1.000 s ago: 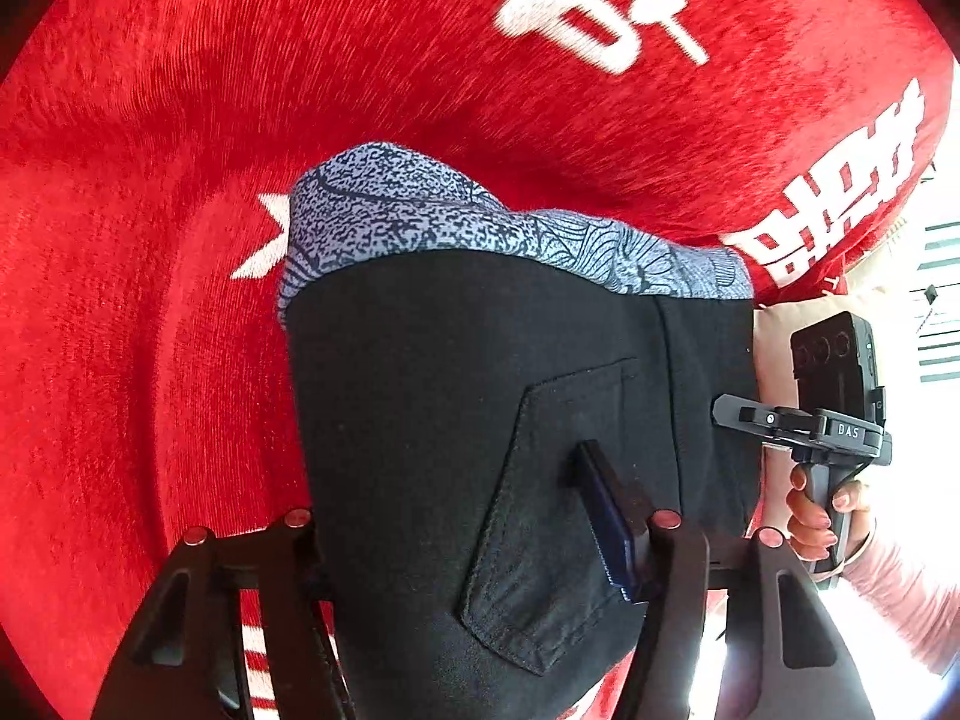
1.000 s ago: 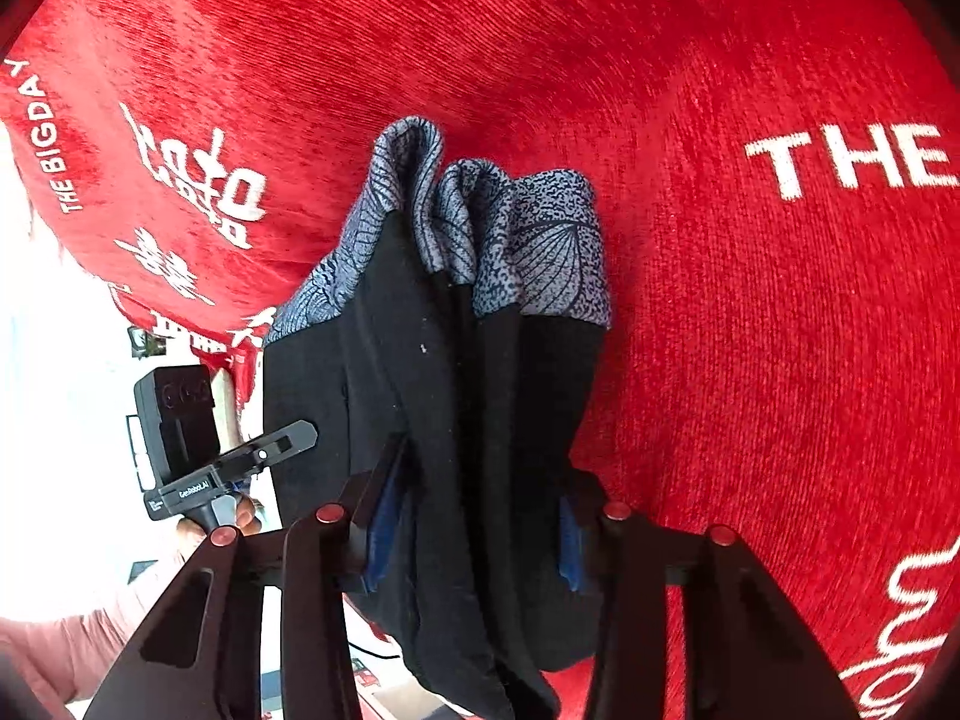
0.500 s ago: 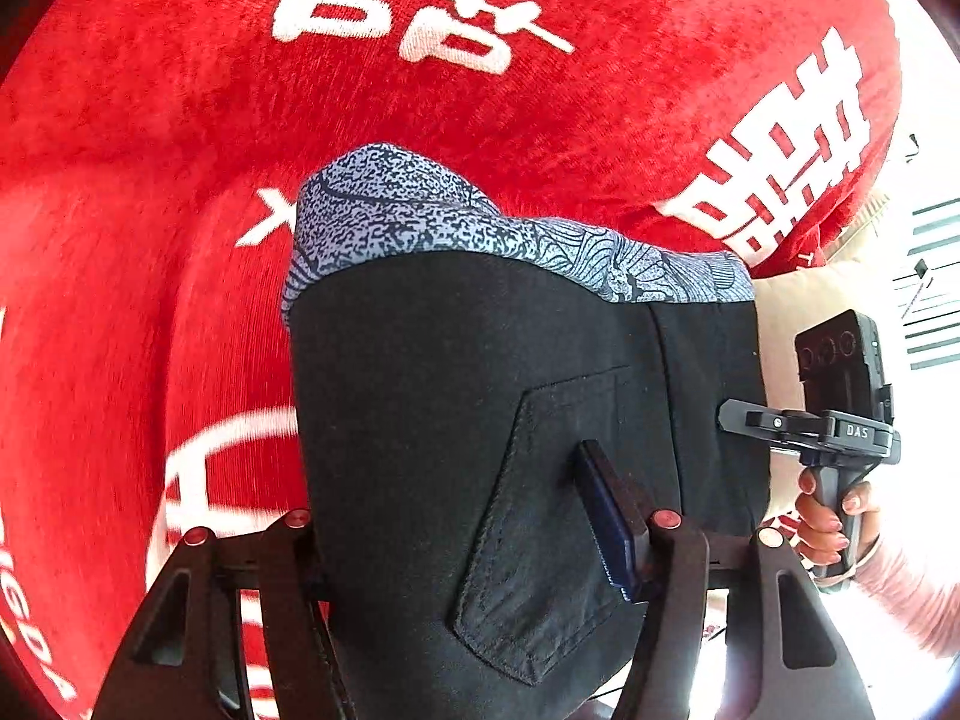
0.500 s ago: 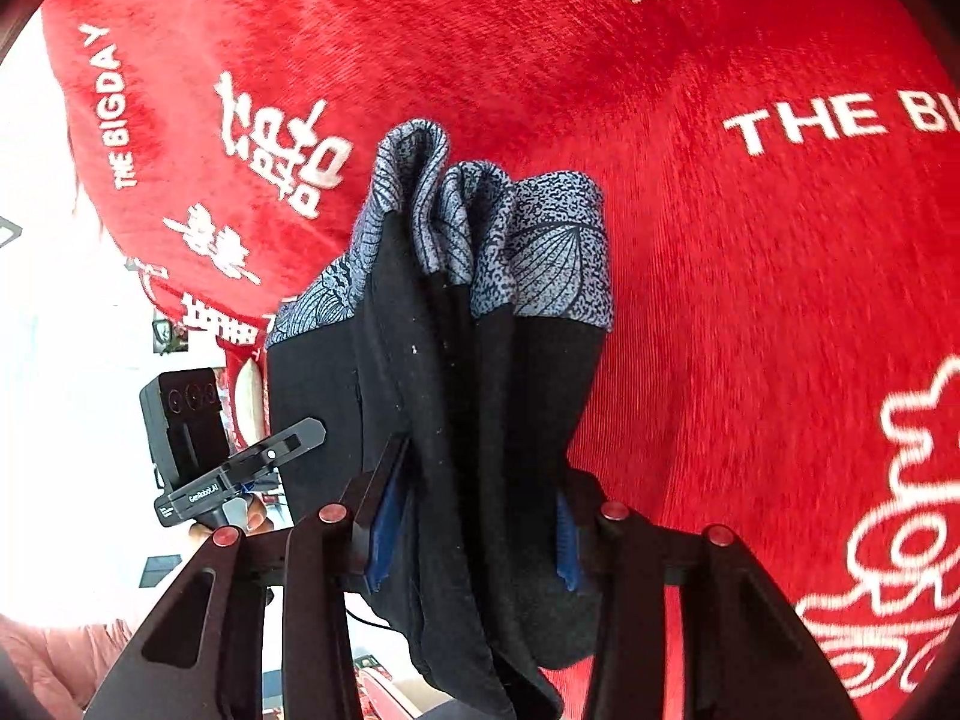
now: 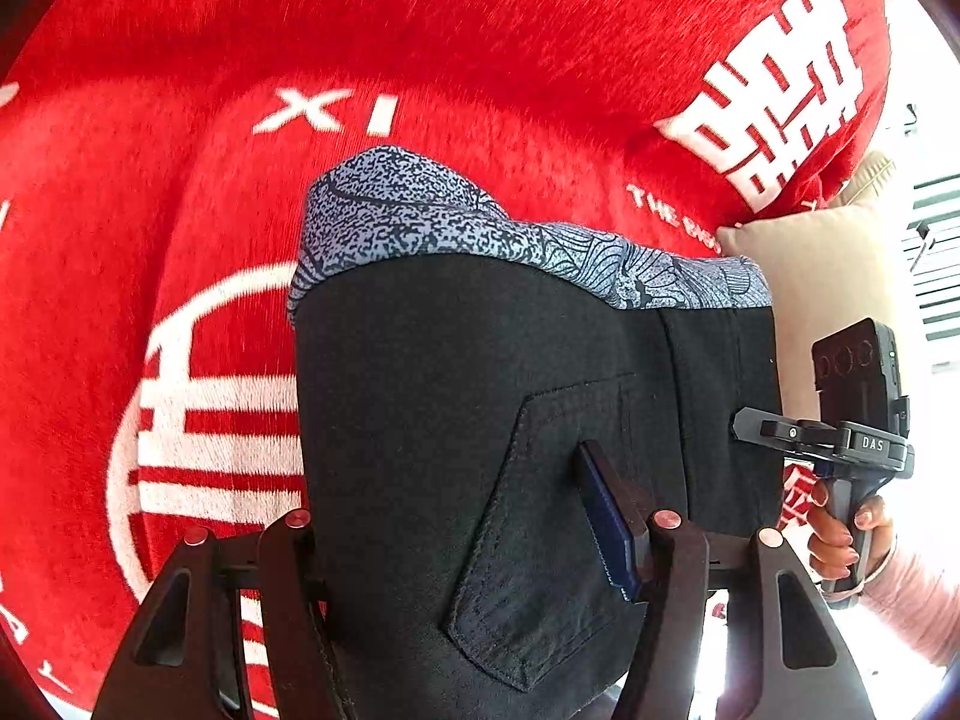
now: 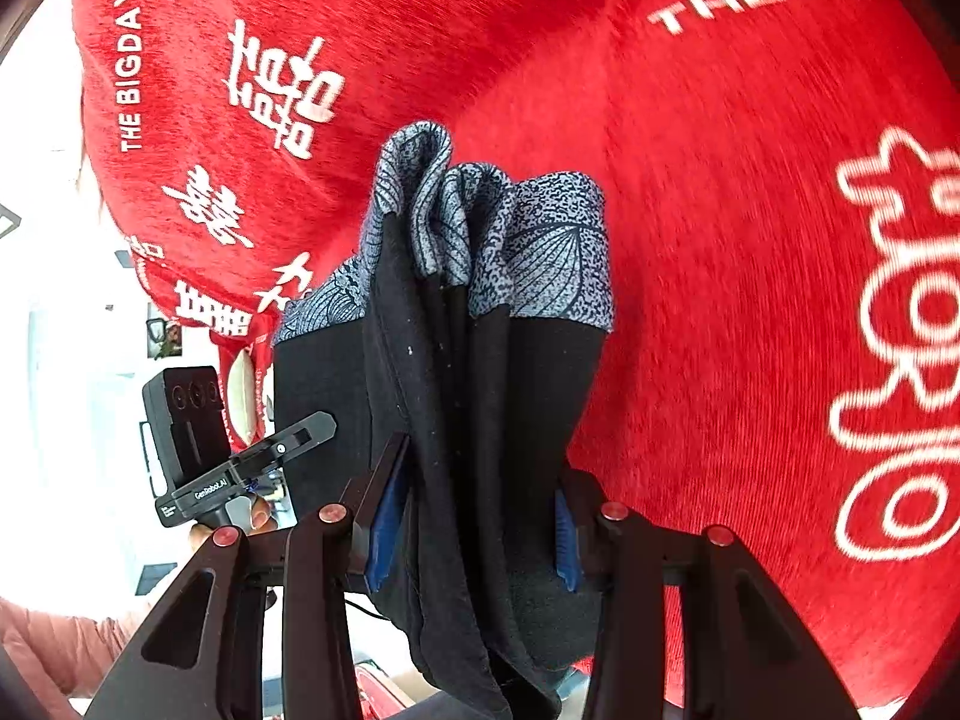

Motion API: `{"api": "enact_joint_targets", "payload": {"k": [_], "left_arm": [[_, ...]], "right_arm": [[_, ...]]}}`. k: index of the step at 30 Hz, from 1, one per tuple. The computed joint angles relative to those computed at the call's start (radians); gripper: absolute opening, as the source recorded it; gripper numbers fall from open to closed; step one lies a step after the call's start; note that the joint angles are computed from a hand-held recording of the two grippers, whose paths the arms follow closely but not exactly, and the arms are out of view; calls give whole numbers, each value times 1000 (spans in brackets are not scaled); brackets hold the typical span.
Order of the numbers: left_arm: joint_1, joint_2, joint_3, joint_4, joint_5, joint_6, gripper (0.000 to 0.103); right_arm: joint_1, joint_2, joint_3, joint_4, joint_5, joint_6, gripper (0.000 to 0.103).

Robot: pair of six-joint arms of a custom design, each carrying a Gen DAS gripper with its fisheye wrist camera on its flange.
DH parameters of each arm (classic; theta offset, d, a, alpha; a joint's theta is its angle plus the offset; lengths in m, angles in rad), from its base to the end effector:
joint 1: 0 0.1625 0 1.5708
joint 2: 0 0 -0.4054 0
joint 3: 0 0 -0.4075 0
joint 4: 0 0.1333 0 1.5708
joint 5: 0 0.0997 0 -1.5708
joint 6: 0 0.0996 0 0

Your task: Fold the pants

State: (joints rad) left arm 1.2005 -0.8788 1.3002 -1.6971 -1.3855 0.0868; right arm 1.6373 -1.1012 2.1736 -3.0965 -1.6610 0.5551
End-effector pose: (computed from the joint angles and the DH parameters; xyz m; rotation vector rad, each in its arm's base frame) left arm -0.1110 -0.7051 0.1853 0.6942 2.8082 0.3876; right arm 0.1580 -0.5019 0.1206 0.7577 2.9101 -0.7017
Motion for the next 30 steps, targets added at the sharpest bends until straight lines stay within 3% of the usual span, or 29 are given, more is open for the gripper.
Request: {"api": "enact_joint_targets", "payload": {"k": [3,5,7,12,15,21,25,26,30], "left_arm": [[19,-7,36,-41,3,20,65],[24,-18,58,-74,9,29,78],[14,-30,87,-113,65,37,88],[-7,-49,120,-151,133,66,89],[-39,-82,174,-203,224,78,89],[-109,-149,271,-234,404,69,89],[-141,-195,301,-202,421,67,90],[-149,-208,306,-188,418,67,103],[-168,-241,308,-123,399,42,103]], "right_arm": [[8,28,0,-12,-49,-12,46],[17,40,-1,-24,-88,-27,49],[24,48,-3,-22,-119,-30,54],[66,54,-18,22,-234,-9,65],[106,49,-46,118,-330,47,72],[181,35,-148,456,-482,241,79],[250,25,-195,652,-571,360,79],[265,25,-203,675,-578,381,81],[325,35,-216,721,-617,464,82]]}}
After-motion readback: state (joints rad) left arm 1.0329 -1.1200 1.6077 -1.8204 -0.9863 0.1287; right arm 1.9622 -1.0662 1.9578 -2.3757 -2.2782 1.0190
